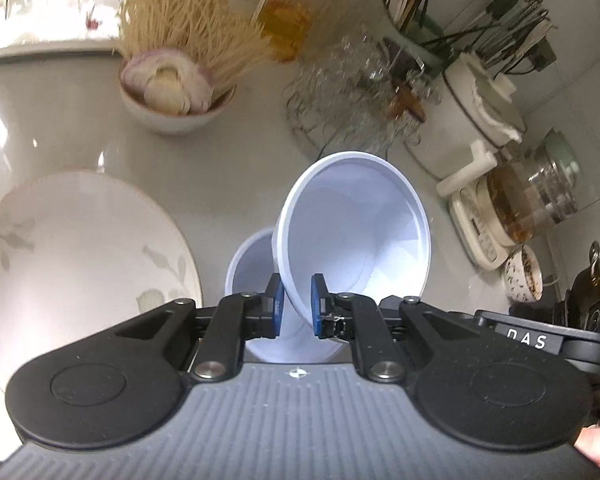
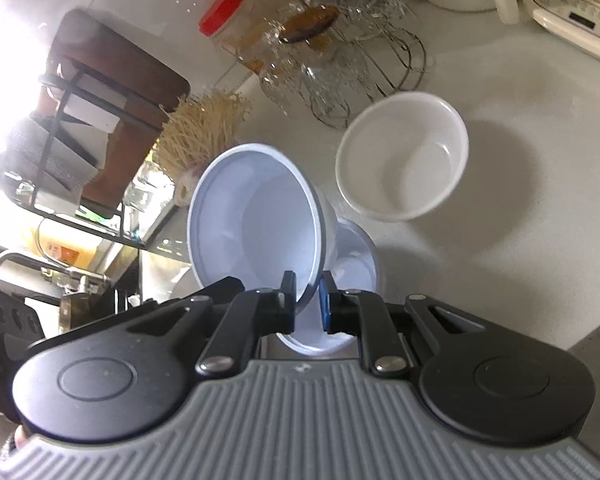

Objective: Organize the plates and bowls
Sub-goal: 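Lower the blue bowl into the other blue bowl and open both grippers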

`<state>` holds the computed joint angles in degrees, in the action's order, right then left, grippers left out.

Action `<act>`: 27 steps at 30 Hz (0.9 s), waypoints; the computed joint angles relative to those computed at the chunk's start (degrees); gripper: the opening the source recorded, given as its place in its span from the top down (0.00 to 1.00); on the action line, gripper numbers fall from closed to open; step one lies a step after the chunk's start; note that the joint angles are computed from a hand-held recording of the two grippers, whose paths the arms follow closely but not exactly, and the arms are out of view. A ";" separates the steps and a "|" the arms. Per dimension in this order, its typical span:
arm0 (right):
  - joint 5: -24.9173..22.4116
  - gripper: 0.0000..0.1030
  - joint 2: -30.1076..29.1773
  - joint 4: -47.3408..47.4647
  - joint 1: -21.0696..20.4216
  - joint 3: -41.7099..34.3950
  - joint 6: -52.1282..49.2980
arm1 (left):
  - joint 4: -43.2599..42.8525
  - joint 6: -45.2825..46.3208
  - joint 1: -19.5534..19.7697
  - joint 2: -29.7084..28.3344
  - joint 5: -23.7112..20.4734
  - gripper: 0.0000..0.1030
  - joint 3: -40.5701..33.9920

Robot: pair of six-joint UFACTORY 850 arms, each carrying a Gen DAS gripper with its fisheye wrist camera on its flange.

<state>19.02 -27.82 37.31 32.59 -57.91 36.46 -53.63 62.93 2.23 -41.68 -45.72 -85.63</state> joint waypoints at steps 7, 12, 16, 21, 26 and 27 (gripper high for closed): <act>-1.17 0.86 -0.48 -0.50 0.58 0.75 3.09 | 2.64 -1.19 -0.15 -0.11 0.28 0.86 1.01; -1.62 0.84 -0.72 -2.92 0.60 1.00 6.87 | 4.01 -2.13 -0.01 -0.38 -0.04 0.86 0.98; -1.86 0.84 -1.03 -5.40 0.57 0.81 9.63 | 4.57 -2.68 0.05 -0.35 0.29 0.86 1.12; -2.49 0.84 -1.47 -7.21 0.34 0.42 11.94 | 4.82 -3.21 0.18 -0.19 0.43 0.86 1.26; -2.68 0.84 -0.90 2.63 0.91 0.13 1.66 | 3.43 -2.28 0.75 0.95 0.94 0.84 2.12; -2.61 0.83 -0.75 4.68 1.04 0.10 -0.69 | 3.20 -2.09 0.88 1.32 1.14 0.82 2.39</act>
<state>16.41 -28.57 41.99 33.63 -57.81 35.77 -50.43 60.84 3.11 -40.36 -44.58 -83.24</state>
